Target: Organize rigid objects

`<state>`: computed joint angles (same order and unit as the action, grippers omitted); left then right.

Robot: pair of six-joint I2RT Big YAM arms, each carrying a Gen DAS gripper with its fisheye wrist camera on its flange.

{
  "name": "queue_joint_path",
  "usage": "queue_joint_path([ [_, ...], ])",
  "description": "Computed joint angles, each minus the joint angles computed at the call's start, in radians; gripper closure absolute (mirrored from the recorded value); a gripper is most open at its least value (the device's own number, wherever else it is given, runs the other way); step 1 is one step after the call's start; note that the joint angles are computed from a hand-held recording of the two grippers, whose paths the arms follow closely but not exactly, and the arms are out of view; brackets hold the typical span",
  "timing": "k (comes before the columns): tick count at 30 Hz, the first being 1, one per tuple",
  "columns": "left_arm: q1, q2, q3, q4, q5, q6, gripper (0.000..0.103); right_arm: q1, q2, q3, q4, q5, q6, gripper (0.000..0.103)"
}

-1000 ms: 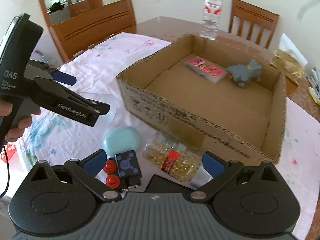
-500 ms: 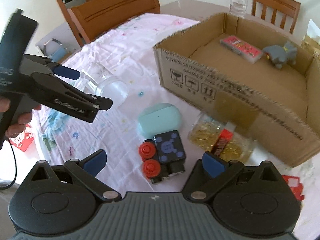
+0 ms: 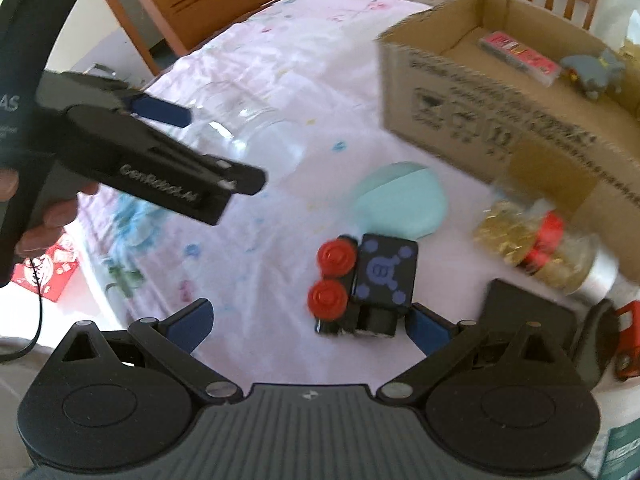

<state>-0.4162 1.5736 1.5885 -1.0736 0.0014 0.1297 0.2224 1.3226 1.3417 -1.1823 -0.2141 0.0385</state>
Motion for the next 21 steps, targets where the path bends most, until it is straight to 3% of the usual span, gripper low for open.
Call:
queue_joint_path([
  [9,0.000,0.002,-0.004,0.007,0.021,0.013,0.001,0.006,-0.027,-0.045,0.066,0.093,0.001,0.000],
  [14,-0.006,0.003,-0.014,0.034,0.012,-0.003,0.001,0.025,-0.041,-0.071,0.089,0.182,-0.070,0.000],
  [21,-0.013,-0.005,-0.031,0.079,-0.009,0.014,0.005,0.010,-0.082,-0.135,0.181,0.166,-0.098,0.000],
])
